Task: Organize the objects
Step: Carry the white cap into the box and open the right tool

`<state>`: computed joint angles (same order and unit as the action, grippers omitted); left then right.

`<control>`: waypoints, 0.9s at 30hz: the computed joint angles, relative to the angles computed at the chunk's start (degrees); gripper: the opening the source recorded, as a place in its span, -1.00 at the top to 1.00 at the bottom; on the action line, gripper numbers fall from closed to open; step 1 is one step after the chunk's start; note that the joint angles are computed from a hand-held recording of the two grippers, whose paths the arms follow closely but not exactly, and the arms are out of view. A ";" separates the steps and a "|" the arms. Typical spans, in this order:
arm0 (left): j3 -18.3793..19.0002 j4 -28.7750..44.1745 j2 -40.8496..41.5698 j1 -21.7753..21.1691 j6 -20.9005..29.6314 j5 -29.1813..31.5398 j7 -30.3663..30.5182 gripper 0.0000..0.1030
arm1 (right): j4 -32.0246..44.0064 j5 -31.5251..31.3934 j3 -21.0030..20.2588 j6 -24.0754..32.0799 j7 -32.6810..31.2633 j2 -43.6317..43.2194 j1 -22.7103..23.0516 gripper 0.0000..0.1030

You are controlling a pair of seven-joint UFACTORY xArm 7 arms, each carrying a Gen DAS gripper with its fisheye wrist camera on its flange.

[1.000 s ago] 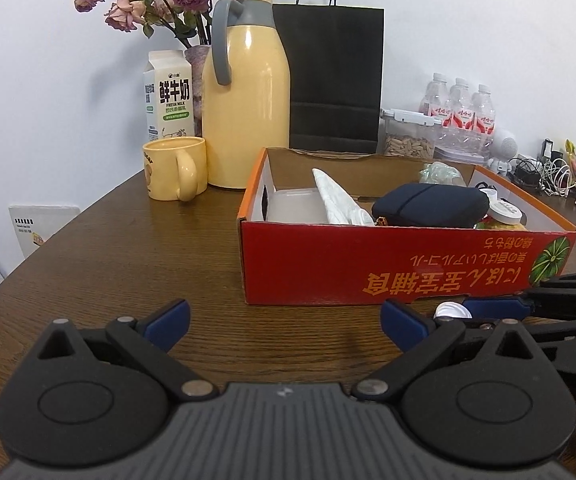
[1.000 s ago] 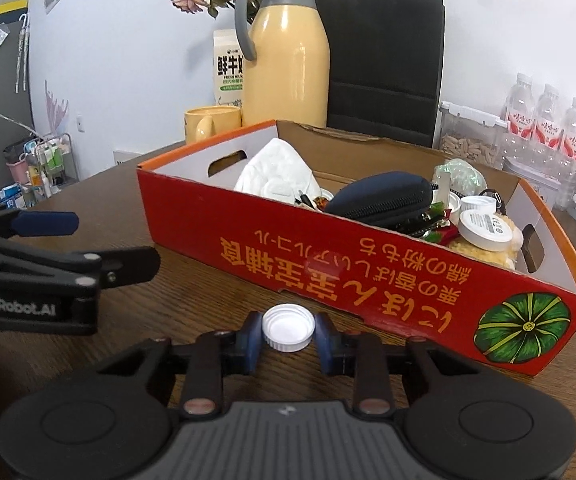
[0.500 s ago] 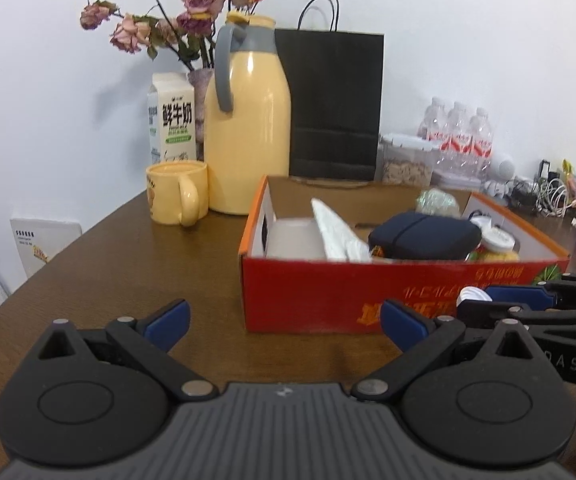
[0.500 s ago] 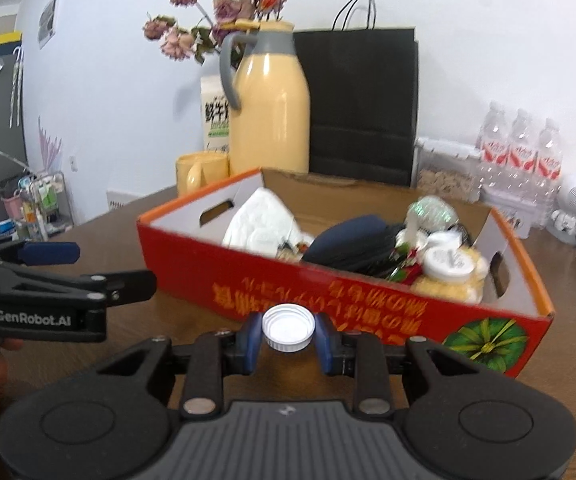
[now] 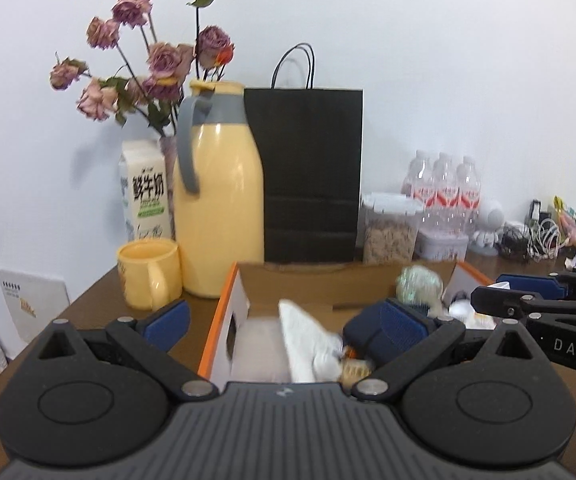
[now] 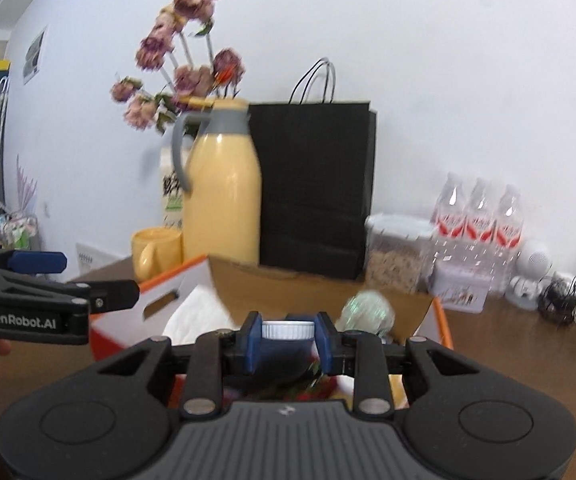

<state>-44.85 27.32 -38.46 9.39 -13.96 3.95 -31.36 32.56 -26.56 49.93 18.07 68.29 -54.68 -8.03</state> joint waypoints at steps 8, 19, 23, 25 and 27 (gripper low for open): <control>-9.08 10.69 4.92 11.50 4.55 0.72 -3.87 -1.00 | 0.25 -0.62 -2.55 -4.82 -0.96 0.40 -6.12 0.47; -16.26 16.70 10.99 19.82 9.12 8.42 -9.13 -1.00 | -1.59 1.56 -2.47 -8.81 -1.69 4.39 -10.59 0.47; -16.46 16.60 11.14 19.99 9.62 10.70 -10.41 -1.00 | -1.94 1.85 -2.02 -9.03 -1.65 5.70 -10.87 0.47; -16.29 16.56 10.94 19.83 9.83 11.53 -10.85 -1.00 | -1.99 1.93 -2.06 -8.74 -1.68 6.11 -10.69 0.46; -15.65 16.49 11.10 19.18 10.09 12.22 -11.01 -1.00 | -1.90 1.95 -2.12 -8.05 -1.66 6.62 -10.35 0.35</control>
<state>-60.50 43.81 -27.36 28.57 -3.87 16.17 -42.37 30.66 -24.61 47.81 10.01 66.64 -48.07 -18.38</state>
